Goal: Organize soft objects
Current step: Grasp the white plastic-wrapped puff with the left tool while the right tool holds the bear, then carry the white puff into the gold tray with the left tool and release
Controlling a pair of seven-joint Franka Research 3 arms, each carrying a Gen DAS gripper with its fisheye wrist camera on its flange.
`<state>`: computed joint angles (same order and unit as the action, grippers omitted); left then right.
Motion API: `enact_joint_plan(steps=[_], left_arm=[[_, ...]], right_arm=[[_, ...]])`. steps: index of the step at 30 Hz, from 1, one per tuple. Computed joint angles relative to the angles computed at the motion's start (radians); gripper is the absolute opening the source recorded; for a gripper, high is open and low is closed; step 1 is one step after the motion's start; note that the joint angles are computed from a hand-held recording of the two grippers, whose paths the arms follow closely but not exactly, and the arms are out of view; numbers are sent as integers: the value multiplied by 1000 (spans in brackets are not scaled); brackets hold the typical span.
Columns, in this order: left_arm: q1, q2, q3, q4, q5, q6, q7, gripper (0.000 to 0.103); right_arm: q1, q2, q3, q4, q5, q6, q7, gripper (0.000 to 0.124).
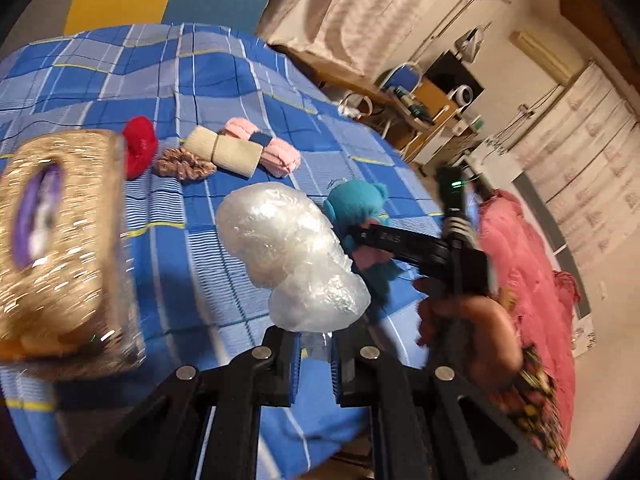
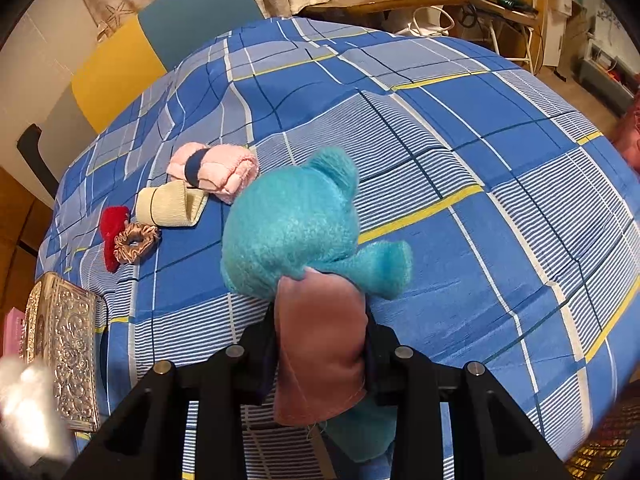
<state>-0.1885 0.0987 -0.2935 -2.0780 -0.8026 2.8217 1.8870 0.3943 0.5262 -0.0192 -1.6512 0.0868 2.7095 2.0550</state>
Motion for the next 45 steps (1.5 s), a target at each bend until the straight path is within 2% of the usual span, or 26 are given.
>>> enact_joint_plan(steps=[2,5,9,11,14,19,20,24,27,30,33,36,41,44,45], left_arm=[[12,-76,7,-62,-67,0,70,10],[-5,-160,59,-133,-118,12,133,10],[-25,-239,130,-212,-85,21,134,10],[-45,-281,173,-252,-118,26,167,10],[-55,-346,227,-319,-106,41,170,10],[-25,-451,294,-438,15,63,97,10],[-4,-470,300,-466,55,67,67,10],[6,-508,380,-522,125,20,25,10],[15,-514,428,-548,160,-9,8,10],[30,-515,464,-565,169,-31,14,10],[45,-502,497,-570,153,-43,28,10],[77,-484,514,-574,136,-58,33,10],[158,-445,503,-567,146,-88,17,10],[191,-411,507,-550,128,-95,39,10],[199,-399,511,-542,111,-105,52,10]], right_arm=[[0,-2,-3,-5,2,4,6,35],[3,-3,-9,-9,-3,6,16,35],[16,3,-18,-2,-29,6,22,35],[26,1,-27,-6,-46,17,29,35],[50,-8,-51,-19,-87,42,49,35],[94,-29,-93,-49,-171,106,90,35],[104,-34,-101,-56,-185,118,101,35],[182,-79,-169,-118,-278,191,212,35],[272,-118,-242,-167,-381,258,317,35],[353,-150,-306,-182,-494,276,413,35],[398,-192,-327,-195,-593,318,507,35],[409,-218,-312,-191,-661,339,565,35],[426,-261,-266,-174,-780,366,642,35],[410,-268,-202,-148,-800,374,624,35],[390,-264,-161,-135,-777,374,584,35]])
